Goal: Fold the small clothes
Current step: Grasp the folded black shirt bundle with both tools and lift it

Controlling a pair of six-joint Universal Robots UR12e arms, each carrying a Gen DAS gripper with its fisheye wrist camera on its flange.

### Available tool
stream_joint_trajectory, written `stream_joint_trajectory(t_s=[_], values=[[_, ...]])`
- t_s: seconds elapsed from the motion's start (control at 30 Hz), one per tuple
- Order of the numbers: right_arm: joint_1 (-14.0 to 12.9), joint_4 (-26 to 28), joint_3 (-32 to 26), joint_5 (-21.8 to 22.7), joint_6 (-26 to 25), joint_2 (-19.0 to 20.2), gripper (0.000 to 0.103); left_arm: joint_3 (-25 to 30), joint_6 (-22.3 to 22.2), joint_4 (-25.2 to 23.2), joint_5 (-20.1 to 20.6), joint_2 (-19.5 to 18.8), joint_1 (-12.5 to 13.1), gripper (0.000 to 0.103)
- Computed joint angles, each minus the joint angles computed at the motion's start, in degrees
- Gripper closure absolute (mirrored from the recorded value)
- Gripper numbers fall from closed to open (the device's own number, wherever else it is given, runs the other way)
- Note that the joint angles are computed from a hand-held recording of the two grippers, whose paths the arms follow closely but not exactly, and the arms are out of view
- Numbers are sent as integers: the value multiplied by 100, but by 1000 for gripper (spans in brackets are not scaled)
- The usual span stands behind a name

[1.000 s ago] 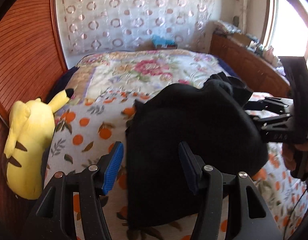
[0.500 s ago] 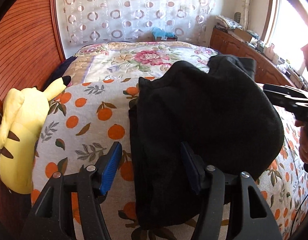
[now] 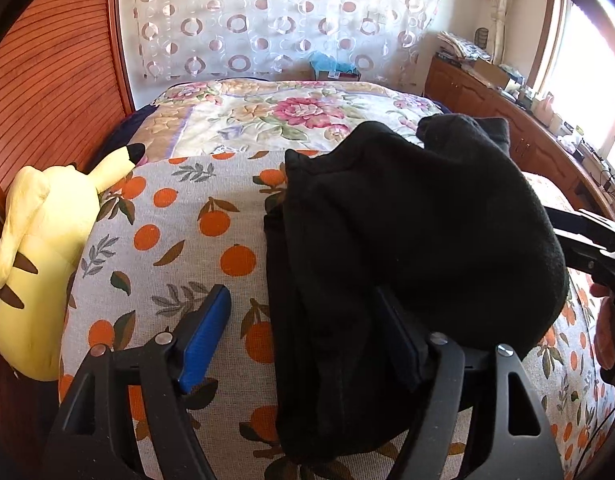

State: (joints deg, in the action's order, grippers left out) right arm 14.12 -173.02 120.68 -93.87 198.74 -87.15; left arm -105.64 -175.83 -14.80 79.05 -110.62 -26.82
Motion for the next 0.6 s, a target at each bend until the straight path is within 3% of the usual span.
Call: stream_joint_trajectory(t_s=[0.17,0.37,0.53,0.6], values=[[-264,38,4,672,218,130,9,-1,-6,2,-16,-2,8,29],[-355,98,-40,847,113,162,10,3,0,-32,-37,2,16,29],[-510,90,-41,1462,138,178,32,-26,52,-73,-176,32,27,35],[-588,98,-46,1695,146,187,41,-52,93,-82,-383,48,60,52]])
